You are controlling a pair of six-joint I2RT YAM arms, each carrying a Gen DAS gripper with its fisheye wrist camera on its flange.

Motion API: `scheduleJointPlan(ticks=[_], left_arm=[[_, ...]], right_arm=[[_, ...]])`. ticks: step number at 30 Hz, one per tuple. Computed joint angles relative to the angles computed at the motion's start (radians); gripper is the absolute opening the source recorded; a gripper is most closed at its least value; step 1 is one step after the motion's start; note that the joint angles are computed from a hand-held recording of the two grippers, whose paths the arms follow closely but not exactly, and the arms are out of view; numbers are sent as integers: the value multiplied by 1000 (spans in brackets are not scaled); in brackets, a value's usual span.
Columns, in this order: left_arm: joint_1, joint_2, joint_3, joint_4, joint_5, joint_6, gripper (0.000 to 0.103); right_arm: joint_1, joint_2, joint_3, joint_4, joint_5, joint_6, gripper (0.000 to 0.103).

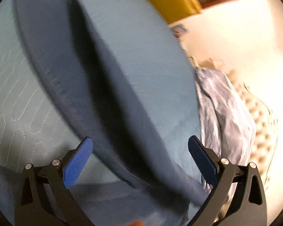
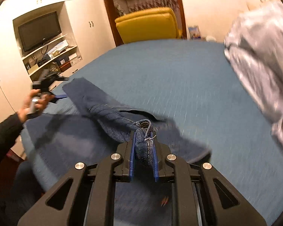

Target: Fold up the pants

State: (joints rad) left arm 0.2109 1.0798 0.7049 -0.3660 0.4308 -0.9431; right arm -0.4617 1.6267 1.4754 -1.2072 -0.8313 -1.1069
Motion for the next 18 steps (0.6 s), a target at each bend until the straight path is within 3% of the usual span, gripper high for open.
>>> scheduleJointPlan(ticks=[2,5,7,9,12,13,18], left_arm=[[81,29,-120,136,95,-63,80],[148,38,-190,223,152,-95,69],[183,51,-192,226,143,-93,66],[215,42,-211,278,184,-122,57],[228,45,-191,265,202,-136,48],[236,39,-184,258,222,-154,40],[219,68,-157,225,241,-165,39]], right_arm=[[-17,2,-18,-1,9,9,17],[-27,18,19,-34,1,15,17],[-14,26,49,-29,4,42,17],[0,40,87,-25,3,57,17],[7,44,115,-30,-2,70,17],[6,51,129,-36,-4,71,17],[0,80,192,-77,-33,63,17]])
